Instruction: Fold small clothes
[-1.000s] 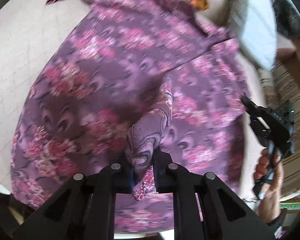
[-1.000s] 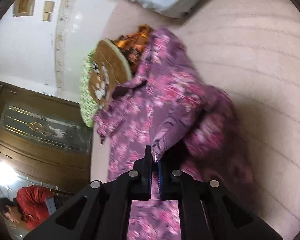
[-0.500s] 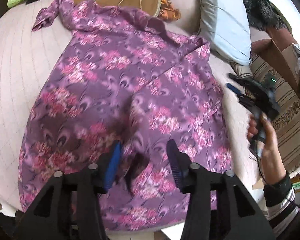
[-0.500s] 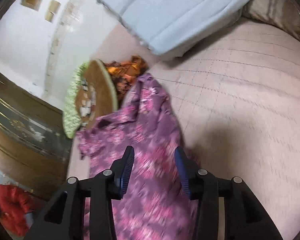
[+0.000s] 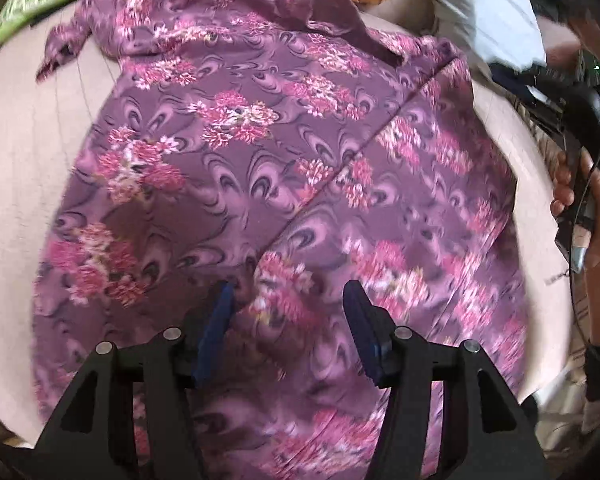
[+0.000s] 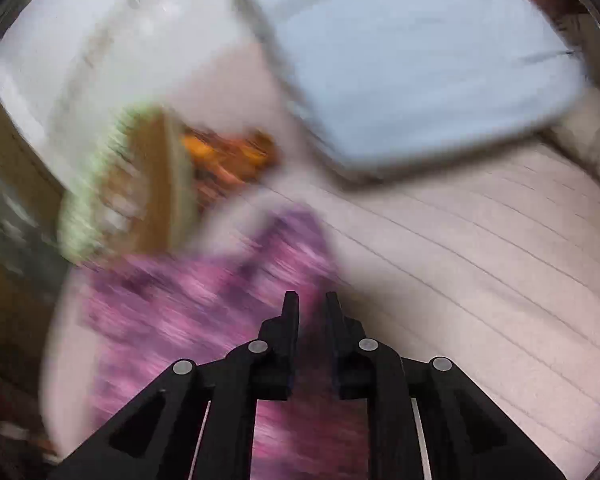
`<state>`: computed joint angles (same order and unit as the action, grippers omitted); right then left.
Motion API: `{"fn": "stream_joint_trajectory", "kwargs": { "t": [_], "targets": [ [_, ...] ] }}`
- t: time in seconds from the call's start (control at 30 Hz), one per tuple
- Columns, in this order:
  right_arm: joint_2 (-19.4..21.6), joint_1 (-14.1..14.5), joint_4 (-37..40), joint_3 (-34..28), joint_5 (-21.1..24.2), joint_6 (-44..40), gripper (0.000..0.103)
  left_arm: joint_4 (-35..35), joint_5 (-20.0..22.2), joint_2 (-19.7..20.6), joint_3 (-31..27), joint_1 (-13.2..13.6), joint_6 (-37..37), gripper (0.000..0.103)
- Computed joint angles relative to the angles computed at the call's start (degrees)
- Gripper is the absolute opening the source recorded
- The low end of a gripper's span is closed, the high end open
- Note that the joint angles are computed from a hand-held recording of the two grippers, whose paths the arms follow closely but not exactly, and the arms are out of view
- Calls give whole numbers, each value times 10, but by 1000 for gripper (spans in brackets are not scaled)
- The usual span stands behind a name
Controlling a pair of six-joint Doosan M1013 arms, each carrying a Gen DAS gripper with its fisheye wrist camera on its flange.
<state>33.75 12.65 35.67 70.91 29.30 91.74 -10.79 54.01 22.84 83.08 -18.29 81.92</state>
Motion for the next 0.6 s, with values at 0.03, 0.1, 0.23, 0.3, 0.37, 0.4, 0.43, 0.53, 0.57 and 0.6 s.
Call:
{"fn": "stream_joint_trajectory", "kwargs": {
  "t": [0.03,0.1,0.23,0.3,0.37,0.4,0.43,0.53,0.57,0.6],
  "targets": [
    [22,-6,58,-35,59,-45,39,-20,-6,1,1,5,7,56],
    [65,-4,85,-91,132,-45,43,-50,-10,4,0,12,25,56],
    [164,7,-7,-244,295,108,29,-72,-6,6,-7,20,61,56],
    [178,5,-24,-282,250,100,14,-63,-10,11,-16,24,71,56],
    [168,6,-107,-285,158,143,13,-52,-6,20,-28,29,58,56],
    [169,6,-164,-294,144,196,16,-62,1,25,-35,37,58,56],
    [173,5,-202,-310,157,233,17,-77,3,26,-36,44,62,56],
    [159,1,-162,-299,171,166,18,-158,8,31,-47,89,90,56],
    [152,3,-139,-287,171,126,25,-165,9,34,-52,100,87,56],
    [147,8,-126,-277,179,90,29,-157,10,40,-66,115,72,56]
  ]
}}
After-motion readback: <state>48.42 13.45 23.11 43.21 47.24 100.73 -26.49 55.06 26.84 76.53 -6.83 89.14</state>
